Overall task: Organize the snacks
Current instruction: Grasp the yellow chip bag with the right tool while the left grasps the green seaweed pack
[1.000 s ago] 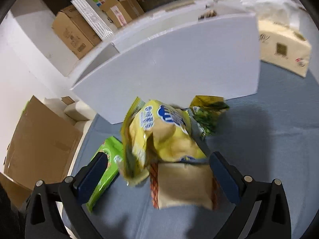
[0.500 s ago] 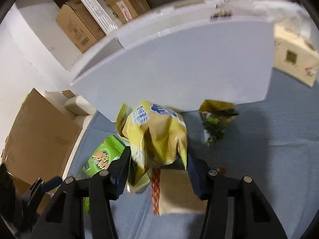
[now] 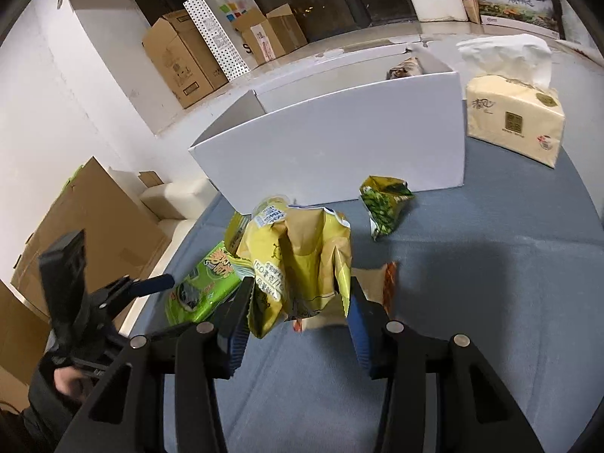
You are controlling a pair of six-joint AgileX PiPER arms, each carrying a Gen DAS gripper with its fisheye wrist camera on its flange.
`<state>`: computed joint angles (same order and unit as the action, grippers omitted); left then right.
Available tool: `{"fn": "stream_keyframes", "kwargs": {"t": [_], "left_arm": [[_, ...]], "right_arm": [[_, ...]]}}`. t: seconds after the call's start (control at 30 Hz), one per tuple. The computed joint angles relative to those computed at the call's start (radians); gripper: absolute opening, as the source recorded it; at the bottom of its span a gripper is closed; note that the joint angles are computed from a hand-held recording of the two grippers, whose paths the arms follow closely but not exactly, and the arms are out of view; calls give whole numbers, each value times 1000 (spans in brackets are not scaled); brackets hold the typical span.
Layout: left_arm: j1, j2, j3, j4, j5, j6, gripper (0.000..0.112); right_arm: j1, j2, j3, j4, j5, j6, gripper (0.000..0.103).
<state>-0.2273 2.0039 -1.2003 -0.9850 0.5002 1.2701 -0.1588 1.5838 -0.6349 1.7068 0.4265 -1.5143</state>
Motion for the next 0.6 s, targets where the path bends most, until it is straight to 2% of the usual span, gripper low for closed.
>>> {"fn": "stream_keyframes", "kwargs": {"t": [0.2,0.27,0.3,0.4,0.47,0.6], "left_arm": [[-29,60,-87,93,-12,-76,100],[-40,66,-97,117,-25,-83,72],[-42,66,-98,125,-33,-92,68],[-39,40,-79,95,-25,-56,64],[-34,1,-39,32,-33,15,64],[-6,-94,29,-108,-1,137,64]], "right_arm": [[-27,-62,60,5,27,-14,50],[-34,-77,87,21,30,-42,50],[-41,-79,94,20,36,-45,50],[-60,-72,105,25,56,-54,50],[-67,-74,106,27,62,-55,50],[-99,-98,110,21,100,-44,50]]}}
